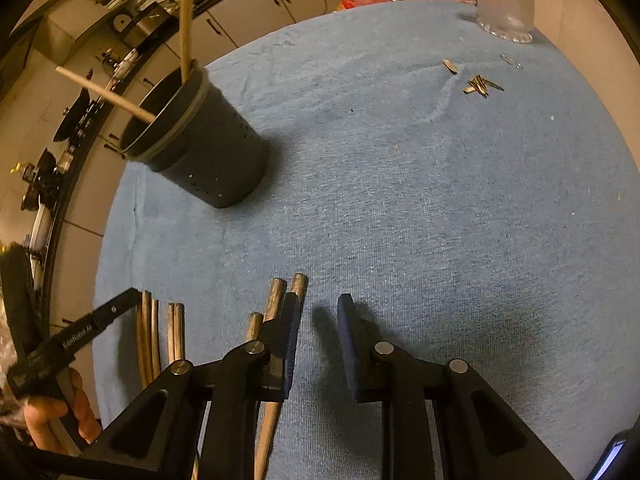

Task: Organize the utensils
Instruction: 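Grasp another wooden chopstick with each tool from the row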

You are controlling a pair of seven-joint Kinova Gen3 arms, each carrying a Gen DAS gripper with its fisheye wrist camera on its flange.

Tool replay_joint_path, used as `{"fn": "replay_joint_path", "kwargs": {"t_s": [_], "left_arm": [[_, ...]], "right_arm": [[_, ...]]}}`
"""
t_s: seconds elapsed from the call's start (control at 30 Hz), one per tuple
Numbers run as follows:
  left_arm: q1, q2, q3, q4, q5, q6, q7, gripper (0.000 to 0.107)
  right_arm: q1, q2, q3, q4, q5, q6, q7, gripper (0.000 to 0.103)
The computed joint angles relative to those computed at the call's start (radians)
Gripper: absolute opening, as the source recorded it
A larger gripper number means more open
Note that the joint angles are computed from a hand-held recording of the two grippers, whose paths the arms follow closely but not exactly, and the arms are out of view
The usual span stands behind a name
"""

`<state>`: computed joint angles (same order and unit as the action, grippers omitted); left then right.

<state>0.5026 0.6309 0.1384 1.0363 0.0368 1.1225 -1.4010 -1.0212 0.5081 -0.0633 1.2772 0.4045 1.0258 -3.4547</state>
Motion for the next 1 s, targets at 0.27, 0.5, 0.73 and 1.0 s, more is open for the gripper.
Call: {"fn": "replay_joint_path", "kwargs": {"t_s": [0.27,0.5,0.73,1.0], "left_arm": [[-0.035,0.001,0.009,-0.006,0.032,0.028,-0.030,0.007],[-0.027,0.018,0.001,-0.043,0.031,0.064,-0.027,0.009],[0.003,0.038,-0.011,-0.089,-0.013,0.098,-0.025,0.009],[-0.020,0.055,0.000,-0.115,0.022,0.115,-0.043,0.008]], "right_arm": [[0.034,0.028,-0.012,-0.047,-0.039,0.013,0.060,0.020],[0.049,0.122,-0.005,-0.228,-0.101,0.182,0.202,0.016],[0.058,0.179,0.014,-0.351,-0.150,0.291,0.310,0.013],[0.061,0.192,0.034,-0.386,-0.175,0.314,0.325,0.010]]}}
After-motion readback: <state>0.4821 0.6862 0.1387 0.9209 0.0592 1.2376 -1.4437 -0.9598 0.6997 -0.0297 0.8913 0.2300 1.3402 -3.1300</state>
